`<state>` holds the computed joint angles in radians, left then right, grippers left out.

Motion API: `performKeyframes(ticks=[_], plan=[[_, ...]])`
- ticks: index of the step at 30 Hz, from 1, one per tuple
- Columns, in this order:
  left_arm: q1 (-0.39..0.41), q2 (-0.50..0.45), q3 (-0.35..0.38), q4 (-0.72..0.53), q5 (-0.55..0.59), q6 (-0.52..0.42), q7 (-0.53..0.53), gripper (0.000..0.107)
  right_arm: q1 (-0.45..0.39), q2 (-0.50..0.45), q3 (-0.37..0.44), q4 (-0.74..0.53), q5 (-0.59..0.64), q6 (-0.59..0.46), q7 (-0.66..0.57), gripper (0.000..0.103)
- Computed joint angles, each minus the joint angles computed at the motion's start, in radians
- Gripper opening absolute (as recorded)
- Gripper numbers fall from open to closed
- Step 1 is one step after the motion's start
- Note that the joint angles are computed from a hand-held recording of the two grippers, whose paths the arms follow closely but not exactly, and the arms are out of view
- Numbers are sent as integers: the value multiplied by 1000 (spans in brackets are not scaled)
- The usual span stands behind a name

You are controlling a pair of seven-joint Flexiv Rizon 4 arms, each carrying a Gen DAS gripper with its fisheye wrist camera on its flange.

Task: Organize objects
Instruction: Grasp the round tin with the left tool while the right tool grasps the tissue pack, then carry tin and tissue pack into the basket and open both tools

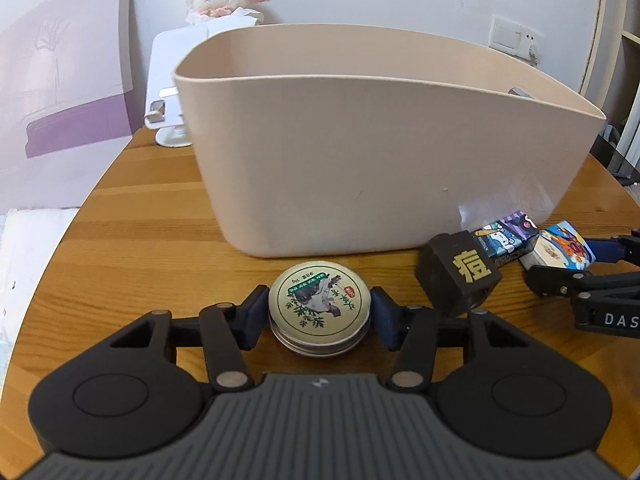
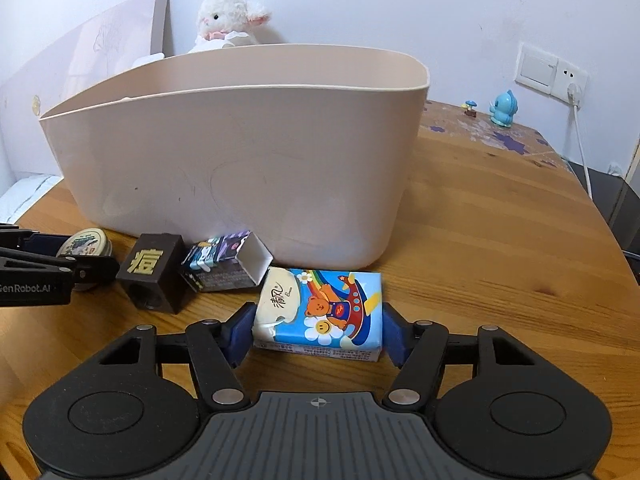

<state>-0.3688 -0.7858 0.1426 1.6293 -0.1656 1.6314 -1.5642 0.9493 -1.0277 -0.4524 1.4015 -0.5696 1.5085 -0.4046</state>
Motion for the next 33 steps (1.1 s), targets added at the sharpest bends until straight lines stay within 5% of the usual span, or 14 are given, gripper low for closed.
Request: performKeyframes(ticks=[5,16,25,33], plan=[[-72,41,91,60,-4,37,-52,56,66,50,-83,108,30,78,20,61],[-115,161,123,156,-18,139,27,56,243,112,-310,268,202,239,-75,61],[-155,166,150,103,-114,194,133,56,301,94,-404,240,346,290,-176,61],[-234,75,240,-51,-227,169,219,56,272,47,-428,113,449,255,-248,61]])
